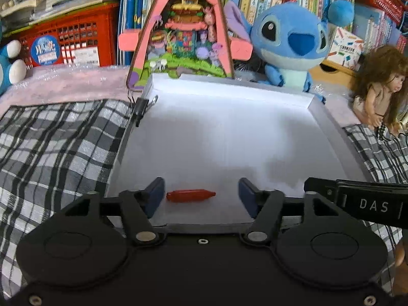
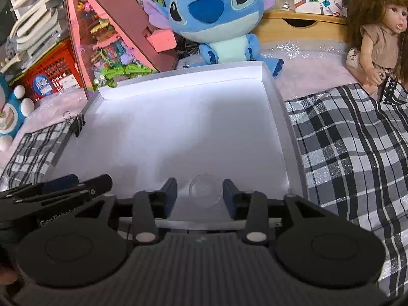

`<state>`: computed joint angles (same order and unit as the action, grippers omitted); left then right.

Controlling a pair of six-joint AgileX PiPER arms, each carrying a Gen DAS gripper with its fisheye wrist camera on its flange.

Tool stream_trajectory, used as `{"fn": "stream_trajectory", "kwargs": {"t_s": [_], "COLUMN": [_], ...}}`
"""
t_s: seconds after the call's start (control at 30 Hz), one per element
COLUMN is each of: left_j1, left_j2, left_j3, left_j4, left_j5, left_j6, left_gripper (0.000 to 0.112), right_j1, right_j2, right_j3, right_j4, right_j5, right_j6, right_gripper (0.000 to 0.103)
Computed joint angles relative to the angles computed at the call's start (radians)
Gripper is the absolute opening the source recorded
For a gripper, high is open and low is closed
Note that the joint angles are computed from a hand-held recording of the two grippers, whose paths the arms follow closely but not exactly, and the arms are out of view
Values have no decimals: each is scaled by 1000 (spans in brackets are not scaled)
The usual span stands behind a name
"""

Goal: Organize rigid objects
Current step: 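Open the left tool to drop the orange stick while the right tool releases the dome into the tray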

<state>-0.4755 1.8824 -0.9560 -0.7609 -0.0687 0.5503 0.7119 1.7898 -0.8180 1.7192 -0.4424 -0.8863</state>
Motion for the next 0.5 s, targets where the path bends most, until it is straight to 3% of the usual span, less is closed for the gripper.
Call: {"fn": "stream_trajectory", "kwargs": {"t_s": [0.07,0.27,0.5], "left_j1": [-16,-15,-19], "left_j2": [-27,-120,-243], "left_j3": [34,128,277], "left_j4": [-23,275,466], "left_j5": [-45,-83,-154], "left_j6": [31,-219,-388], "left_gripper": [83,87,91], "right_j1": [8,64,144], "right_j2": [-20,-84,-159], "right_j3": [20,80,162], "right_j4": [-45,-124,-167], "right_j5": [-5,-78,-153], "right_j6": [47,126,202], "right_gripper": [67,85,90]}}
